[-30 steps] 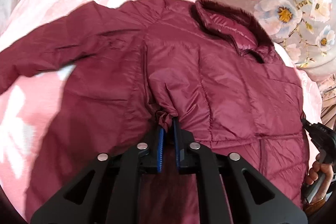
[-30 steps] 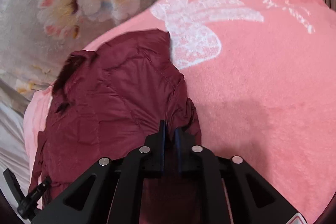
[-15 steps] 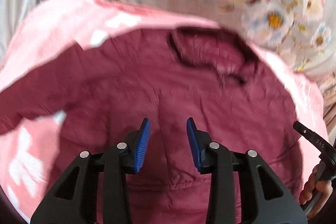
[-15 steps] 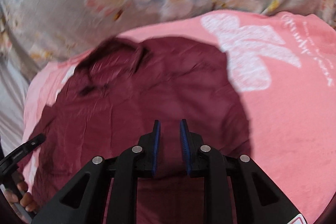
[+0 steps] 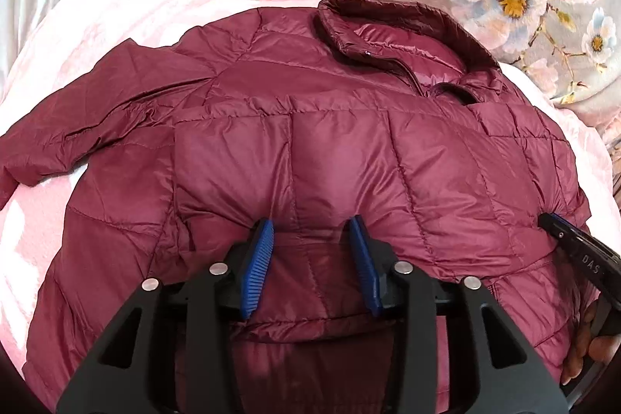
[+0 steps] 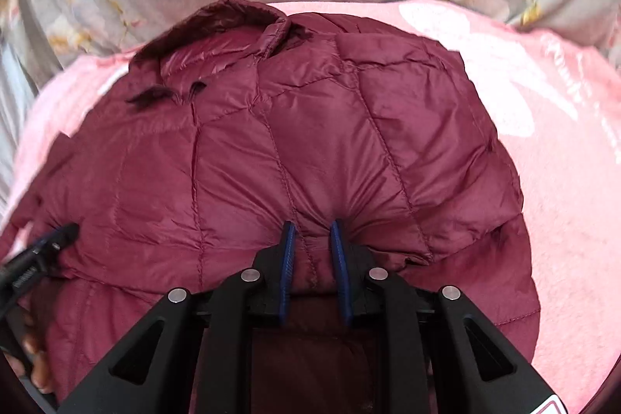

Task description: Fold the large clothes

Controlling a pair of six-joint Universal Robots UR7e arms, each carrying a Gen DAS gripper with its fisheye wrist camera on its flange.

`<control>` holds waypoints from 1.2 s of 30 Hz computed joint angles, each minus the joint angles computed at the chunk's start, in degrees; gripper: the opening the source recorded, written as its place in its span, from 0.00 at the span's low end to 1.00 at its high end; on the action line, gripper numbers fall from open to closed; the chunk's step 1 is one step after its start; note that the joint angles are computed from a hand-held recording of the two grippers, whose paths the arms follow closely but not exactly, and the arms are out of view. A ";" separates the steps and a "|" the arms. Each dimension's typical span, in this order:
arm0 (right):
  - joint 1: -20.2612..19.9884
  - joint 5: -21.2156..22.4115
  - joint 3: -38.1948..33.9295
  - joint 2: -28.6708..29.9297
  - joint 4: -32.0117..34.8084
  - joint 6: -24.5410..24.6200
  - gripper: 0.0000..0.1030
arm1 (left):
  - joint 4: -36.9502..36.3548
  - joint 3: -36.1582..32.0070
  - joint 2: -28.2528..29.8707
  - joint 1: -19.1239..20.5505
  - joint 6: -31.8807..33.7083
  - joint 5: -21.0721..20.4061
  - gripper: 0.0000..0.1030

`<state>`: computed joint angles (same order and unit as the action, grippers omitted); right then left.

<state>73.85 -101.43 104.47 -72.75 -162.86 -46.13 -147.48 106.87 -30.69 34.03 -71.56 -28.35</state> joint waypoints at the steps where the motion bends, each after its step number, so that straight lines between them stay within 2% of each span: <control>1: 0.21 -0.53 0.22 0.18 -0.82 -0.38 0.20 | 0.28 -0.14 0.06 -0.02 0.13 0.03 0.42; 6: 0.00 -0.27 0.10 0.19 -0.72 -0.36 0.20 | 2.56 -1.07 0.36 -0.02 -0.16 0.30 0.50; 11: 0.57 -1.79 0.62 0.79 -3.30 -1.40 0.20 | 7.93 -2.62 0.55 0.06 -2.23 0.72 0.53; 14: 0.16 -0.43 -0.02 0.41 -1.13 -0.31 0.20 | 9.03 -3.00 0.63 0.10 -2.47 0.71 0.55; 16: -0.88 2.83 -2.25 -0.36 4.28 3.88 0.20 | 8.55 -2.85 0.60 0.10 -2.25 0.66 0.56; 19: -1.36 5.72 -7.91 0.12 10.98 13.29 0.22 | 7.70 -2.64 0.57 0.15 -1.77 0.59 0.57; 21: -0.25 3.85 -11.28 2.10 11.90 15.24 0.25 | 7.97 -2.77 0.63 0.15 -1.85 0.56 0.58; 23: 1.37 -3.10 -14.08 5.86 11.00 14.63 0.25 | 7.71 -2.74 0.66 0.14 -1.75 0.51 0.59; 24: 1.23 -3.87 -14.80 7.10 11.63 14.76 0.25 | 7.16 -2.61 0.66 0.15 -1.44 0.45 0.59; 26: 1.15 -3.45 -13.86 7.31 8.47 13.08 0.25 | 5.57 -2.33 0.70 0.20 -0.43 0.25 0.61; 28: 2.01 -5.79 -13.35 6.73 8.50 16.15 0.27 | 3.84 -2.11 0.78 0.24 0.80 -0.05 0.67; 30: 2.51 -3.44 -11.44 4.07 11.37 18.87 0.30 | 1.67 -1.36 0.56 0.10 1.73 -0.34 0.81; 31: 2.94 -2.35 -9.90 2.87 11.40 18.07 0.30 | 0.32 -0.46 0.07 -0.16 1.78 -0.70 0.83; 34: 6.03 -2.34 -2.23 -0.93 7.42 11.52 0.32 | -0.95 3.92 -3.11 -2.37 -2.86 -1.63 0.83; 36: 8.01 -2.08 1.94 -2.29 6.83 7.96 0.42 | -1.48 8.69 -6.71 -5.35 -8.46 -0.93 0.84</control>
